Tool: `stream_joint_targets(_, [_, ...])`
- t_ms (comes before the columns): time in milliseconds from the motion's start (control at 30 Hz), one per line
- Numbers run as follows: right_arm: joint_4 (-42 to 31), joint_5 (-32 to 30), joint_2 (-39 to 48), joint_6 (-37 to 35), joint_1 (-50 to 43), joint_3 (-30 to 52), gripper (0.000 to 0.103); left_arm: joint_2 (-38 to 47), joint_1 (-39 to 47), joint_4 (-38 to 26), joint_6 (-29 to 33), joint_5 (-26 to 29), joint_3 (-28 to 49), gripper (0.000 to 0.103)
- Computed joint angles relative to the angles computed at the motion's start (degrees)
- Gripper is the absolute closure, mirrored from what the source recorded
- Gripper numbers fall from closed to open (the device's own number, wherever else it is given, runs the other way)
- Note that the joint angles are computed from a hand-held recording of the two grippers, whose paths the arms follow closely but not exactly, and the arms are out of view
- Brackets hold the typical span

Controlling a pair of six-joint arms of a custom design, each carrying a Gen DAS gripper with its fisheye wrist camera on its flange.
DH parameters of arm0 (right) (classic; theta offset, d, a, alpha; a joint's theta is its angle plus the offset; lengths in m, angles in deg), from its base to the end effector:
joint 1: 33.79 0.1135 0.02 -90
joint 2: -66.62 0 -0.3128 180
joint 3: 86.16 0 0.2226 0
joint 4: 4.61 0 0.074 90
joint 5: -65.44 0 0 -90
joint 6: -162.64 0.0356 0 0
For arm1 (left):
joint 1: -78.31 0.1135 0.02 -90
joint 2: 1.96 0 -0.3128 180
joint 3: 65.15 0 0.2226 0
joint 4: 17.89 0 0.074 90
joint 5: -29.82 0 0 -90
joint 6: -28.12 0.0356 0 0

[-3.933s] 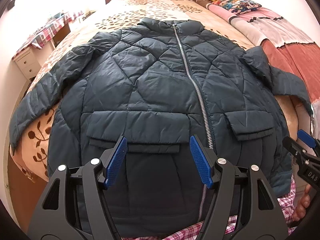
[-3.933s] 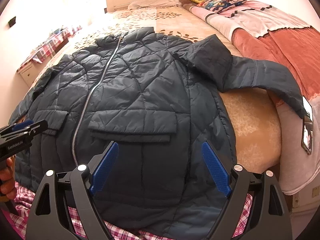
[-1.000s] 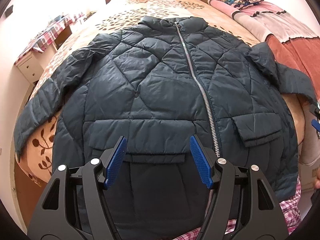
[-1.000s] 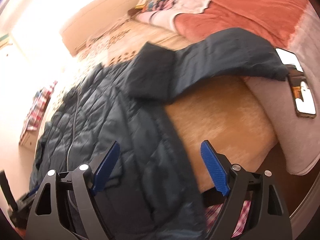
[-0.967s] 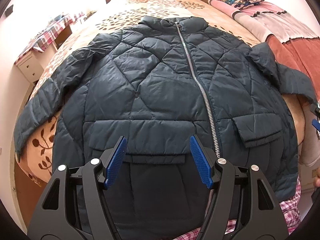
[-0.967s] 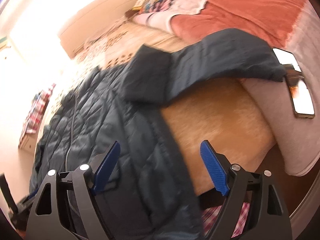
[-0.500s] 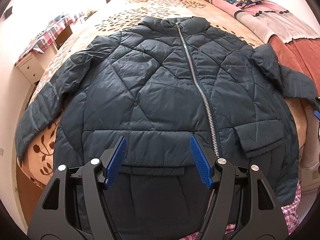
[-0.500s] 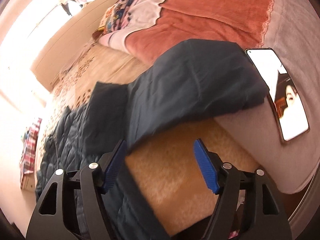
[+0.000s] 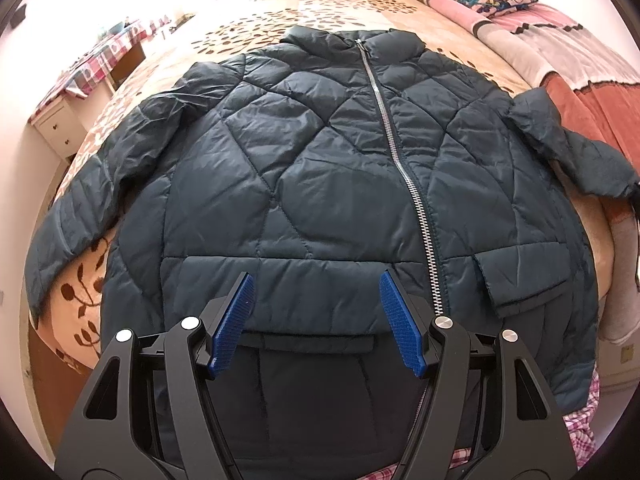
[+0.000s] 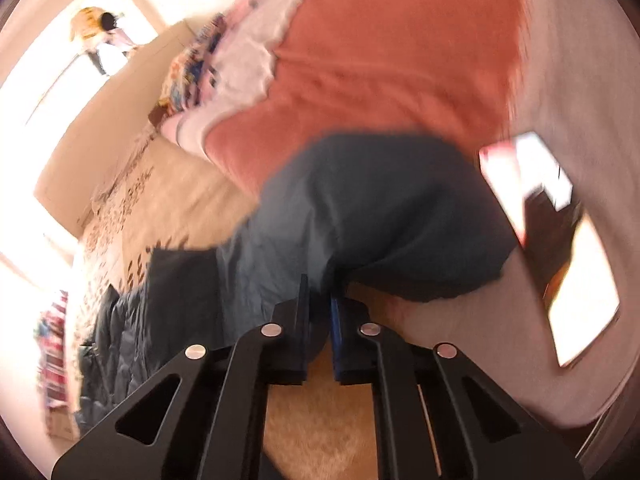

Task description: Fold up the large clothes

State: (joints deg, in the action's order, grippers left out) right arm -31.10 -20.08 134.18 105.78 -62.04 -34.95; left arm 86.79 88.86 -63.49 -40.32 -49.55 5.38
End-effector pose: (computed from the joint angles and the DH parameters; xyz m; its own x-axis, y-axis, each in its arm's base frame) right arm 0.1700 -0.0945 0.2655 -0.2160 0.7348 -0.6430 0.7648 0.5367 0.3564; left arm 0.2693 0.0435 0.2588 -0.8572 0.2077 -0.4712 0.2313 0.9729 0.0082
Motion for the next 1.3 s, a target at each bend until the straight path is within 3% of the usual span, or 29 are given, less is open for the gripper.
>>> stream_joint_targets(167, [-4.38,16.47,-0.30,-7.94,13.65,13.88,0.095,0.47,3.65,-0.40,0.04,3.04,1.17,0.038])
stream_joint_targets(267, [-3.97,27.67,4.25,-16.24,28.44,24.54,0.095,0.49,6.46,-0.64,0.29,5.26,1.84,0.038])
stream_joint_targets(333, [-2.35,32.43,8.21,-21.25,37.09,28.90,0.095,0.66,8.41,-0.93,0.81,6.60,2.33,0.038])
stream_joint_targets(433, [0.24,34.74,17.10,-29.02,49.44,35.45,0.095,1.25,11.58,-1.29,1.48,8.29,3.31,0.038])
stream_joint_targets(567, [-3.51,30.85,31.63,-29.58,60.19,44.23,0.095,2.74,15.95,-1.96,2.41,9.77,4.87,0.038])
stream_joint_targets(600, [-5.37,28.13,34.15,-28.72,60.83,45.92,0.086,3.29,17.00,-2.14,2.80,10.01,5.29,0.038])
stream_joint_targets(667, [-8.16,23.79,39.18,-25.95,62.37,48.00,0.021,4.13,18.64,-2.41,3.70,10.33,5.91,0.038])
stream_joint_targets(800, [-9.06,19.92,42.59,-21.22,63.53,45.85,0.021,6.09,20.99,-2.00,4.72,10.91,7.35,0.038])
stream_joint_targets(1033, [-7.52,11.65,35.33,-10.37,58.22,35.08,0.024,9.58,18.03,-0.55,2.97,10.58,11.62,0.038])
stream_joint_targets(1167, [-2.31,4.04,29.73,-3.04,52.13,24.28,0.036,12.66,13.89,-1.41,0.47,10.63,17.30,0.038])
stream_joint_targets(1233, [2.86,-2.99,26.99,2.66,46.63,17.23,0.045,15.07,11.79,-1.93,-1.61,10.64,20.96,0.038])
stream_joint_targets(1300, [10.02,-10.02,24.69,9.67,39.73,9.32,0.046,18.03,9.54,-2.75,-3.73,9.73,25.08,0.038])
